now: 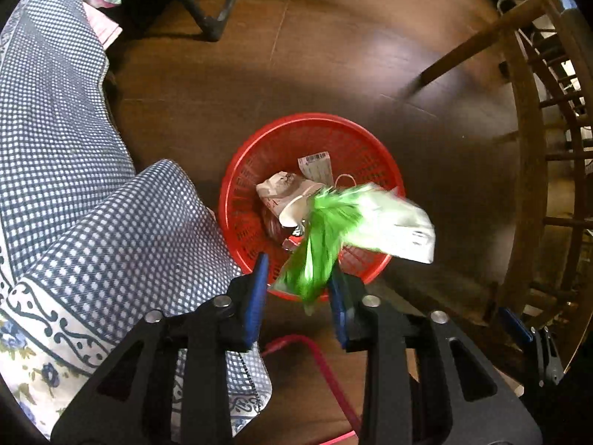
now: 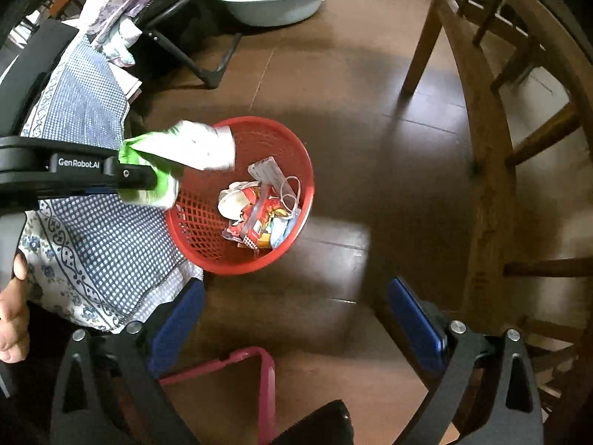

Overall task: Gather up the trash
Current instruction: 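Open the right tool over the basket while the left tool releases the green bag, then move both tools back over the bed toward the tissue and yellow toy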

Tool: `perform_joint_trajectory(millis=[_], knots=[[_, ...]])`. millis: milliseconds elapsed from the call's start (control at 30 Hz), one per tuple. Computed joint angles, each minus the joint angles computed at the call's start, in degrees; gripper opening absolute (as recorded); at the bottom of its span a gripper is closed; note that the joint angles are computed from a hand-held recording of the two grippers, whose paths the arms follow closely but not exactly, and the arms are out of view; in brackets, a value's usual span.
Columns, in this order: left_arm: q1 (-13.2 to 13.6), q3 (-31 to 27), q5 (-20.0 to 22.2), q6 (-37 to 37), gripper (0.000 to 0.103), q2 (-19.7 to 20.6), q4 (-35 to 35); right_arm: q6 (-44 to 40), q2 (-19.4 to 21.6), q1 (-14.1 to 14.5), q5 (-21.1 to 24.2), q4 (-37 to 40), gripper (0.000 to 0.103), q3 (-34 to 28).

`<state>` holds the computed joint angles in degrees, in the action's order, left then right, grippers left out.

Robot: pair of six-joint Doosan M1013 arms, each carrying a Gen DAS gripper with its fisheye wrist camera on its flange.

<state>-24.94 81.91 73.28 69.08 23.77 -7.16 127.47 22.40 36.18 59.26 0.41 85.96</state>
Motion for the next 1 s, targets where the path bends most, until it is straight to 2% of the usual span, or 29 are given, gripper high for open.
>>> perform_joint_trajectory(millis=[33, 100, 267, 367, 467, 567, 733, 867, 1000], knots=[[-0.1, -0.2, 0.1, -0.2, 0.065, 0.1, 0.4, 0.1, 0.0, -0.1, 0.0, 0.2, 0.097, 0.0], [-0.5, -0.3, -0.5, -1.3, 0.079, -0.2, 2.2, 0.2, 0.0, -0.1, -0.2, 0.3, 0.097, 0.0], [-0.7, -0.8, -1.3, -1.7, 0.085, -0.6, 2.4, -0.2, -0.1, -0.1, -0.1, 0.2, 0.097, -0.5], [-0.8, -1.0, -2.1, -1.6, 0.085, -1.6, 2.1, -0.3, -0.2, -0.1, 0.5, -0.1, 0.097, -1.0], [-1.0, -0.7, -5.0, -1.2, 0.085, -3.6, 1.7, -0.4, -0.3, 0.0, 1.4, -0.3, 0.097, -1.6], [-1.9, -0.3, -9.3, 0.3, 0.085, -7.1, 2.8, -0.4, -0.7, 0.2, 1.5, -0.1, 0.097, -1.9], [-1.7, 0.6, -15.8, 1.2, 0.088, -13.1, 2.1, 0.2, -1.5, 0.9, 2.1, -0.9, 0.097, -2.9], [-1.7, 2.9, -20.4, -3.8, 0.094, -19.0, 10.2, 0.2, -1.9, 1.9, 2.5, -2.6, 0.097, -4.5], [0.0, 5.7, -21.1, -11.5, 0.094, -23.6, 19.7, 0.2, -2.2, 3.4, 2.9, -5.5, 0.097, -7.1]])
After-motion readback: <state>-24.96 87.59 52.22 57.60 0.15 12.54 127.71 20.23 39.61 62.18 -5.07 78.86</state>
